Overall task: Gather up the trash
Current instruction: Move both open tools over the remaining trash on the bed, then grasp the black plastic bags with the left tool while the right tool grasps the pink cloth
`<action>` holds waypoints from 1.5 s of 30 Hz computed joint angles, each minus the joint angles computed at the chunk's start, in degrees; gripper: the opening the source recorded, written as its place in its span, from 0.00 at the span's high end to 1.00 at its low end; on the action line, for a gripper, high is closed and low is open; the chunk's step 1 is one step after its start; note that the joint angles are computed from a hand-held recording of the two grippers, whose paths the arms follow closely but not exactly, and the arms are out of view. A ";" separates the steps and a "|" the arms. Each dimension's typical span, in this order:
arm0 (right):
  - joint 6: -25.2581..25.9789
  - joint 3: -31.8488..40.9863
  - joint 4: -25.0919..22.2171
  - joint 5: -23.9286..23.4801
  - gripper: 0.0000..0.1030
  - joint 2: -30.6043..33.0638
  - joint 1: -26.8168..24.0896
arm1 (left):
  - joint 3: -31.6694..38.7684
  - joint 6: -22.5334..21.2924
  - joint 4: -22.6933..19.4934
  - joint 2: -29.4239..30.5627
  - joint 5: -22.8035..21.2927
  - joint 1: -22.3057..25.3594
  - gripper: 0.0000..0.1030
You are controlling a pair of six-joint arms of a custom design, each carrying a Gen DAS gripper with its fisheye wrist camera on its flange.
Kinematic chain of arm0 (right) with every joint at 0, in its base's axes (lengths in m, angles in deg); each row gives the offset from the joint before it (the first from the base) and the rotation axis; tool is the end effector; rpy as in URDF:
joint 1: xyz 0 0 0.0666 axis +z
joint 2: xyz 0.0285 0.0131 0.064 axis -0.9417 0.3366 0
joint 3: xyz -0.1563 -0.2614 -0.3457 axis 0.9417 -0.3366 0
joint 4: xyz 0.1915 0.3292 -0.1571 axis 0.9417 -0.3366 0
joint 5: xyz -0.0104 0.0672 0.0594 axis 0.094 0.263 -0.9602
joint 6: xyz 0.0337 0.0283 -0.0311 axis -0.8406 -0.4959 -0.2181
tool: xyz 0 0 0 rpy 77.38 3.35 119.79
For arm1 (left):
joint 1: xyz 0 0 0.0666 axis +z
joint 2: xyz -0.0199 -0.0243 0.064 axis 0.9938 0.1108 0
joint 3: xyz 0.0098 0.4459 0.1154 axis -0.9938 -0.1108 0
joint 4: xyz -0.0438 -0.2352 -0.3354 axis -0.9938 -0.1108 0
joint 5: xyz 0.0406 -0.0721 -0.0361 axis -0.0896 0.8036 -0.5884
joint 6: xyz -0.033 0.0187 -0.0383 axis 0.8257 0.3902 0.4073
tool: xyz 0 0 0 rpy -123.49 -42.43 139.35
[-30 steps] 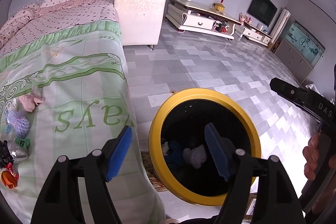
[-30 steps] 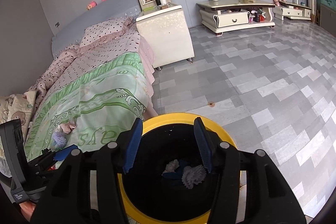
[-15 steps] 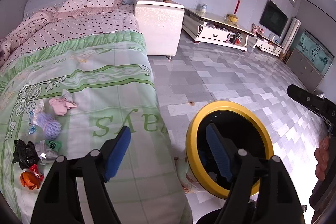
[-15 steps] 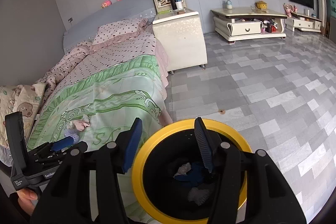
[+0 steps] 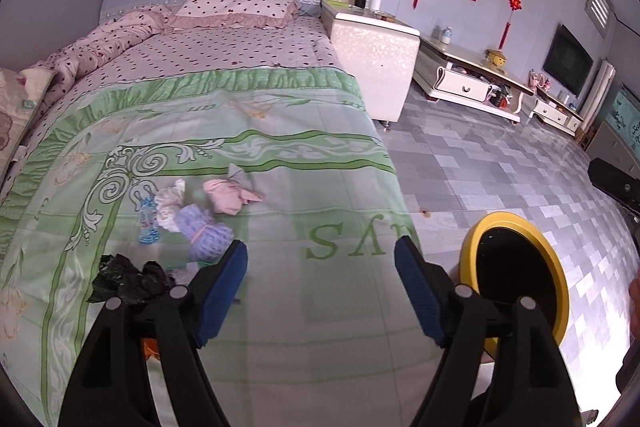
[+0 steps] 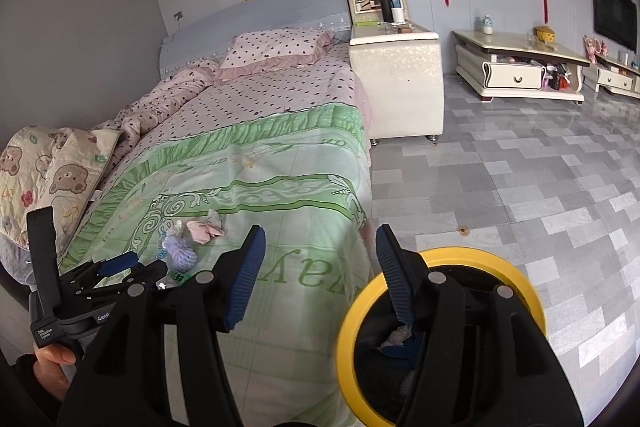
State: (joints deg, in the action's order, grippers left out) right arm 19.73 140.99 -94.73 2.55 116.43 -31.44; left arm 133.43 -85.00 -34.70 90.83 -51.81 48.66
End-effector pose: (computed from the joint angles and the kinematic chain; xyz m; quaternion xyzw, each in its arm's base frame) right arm 0.2565 0.1764 0.4832 0.2441 0.8629 -0.0108 0.4424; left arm 0.5007 -0.3570 0.4002 0.2818 0.8816 -0.1814 0.3324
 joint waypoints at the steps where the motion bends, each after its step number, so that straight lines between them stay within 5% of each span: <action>1: 1.03 0.65 1.19 -0.63 0.47 1.15 -0.15 | -0.02 -0.06 0.01 0.06 -0.02 0.84 0.29; 11: 10.43 8.38 9.77 -6.24 0.47 13.00 -1.92 | 0.39 1.18 -0.31 1.48 -0.44 7.96 0.30; 33: 22.25 19.59 19.96 -20.50 0.47 34.71 -6.03 | 1.62 4.25 -0.26 9.14 0.91 15.40 0.30; 45: 26.85 25.75 21.01 -24.76 0.50 45.96 -9.01 | 2.45 5.31 -0.41 12.20 2.80 16.50 0.30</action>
State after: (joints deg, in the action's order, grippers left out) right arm 46.58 166.74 -73.72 -22.21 162.39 -40.45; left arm 135.88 -79.69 -35.11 103.04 -49.01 65.16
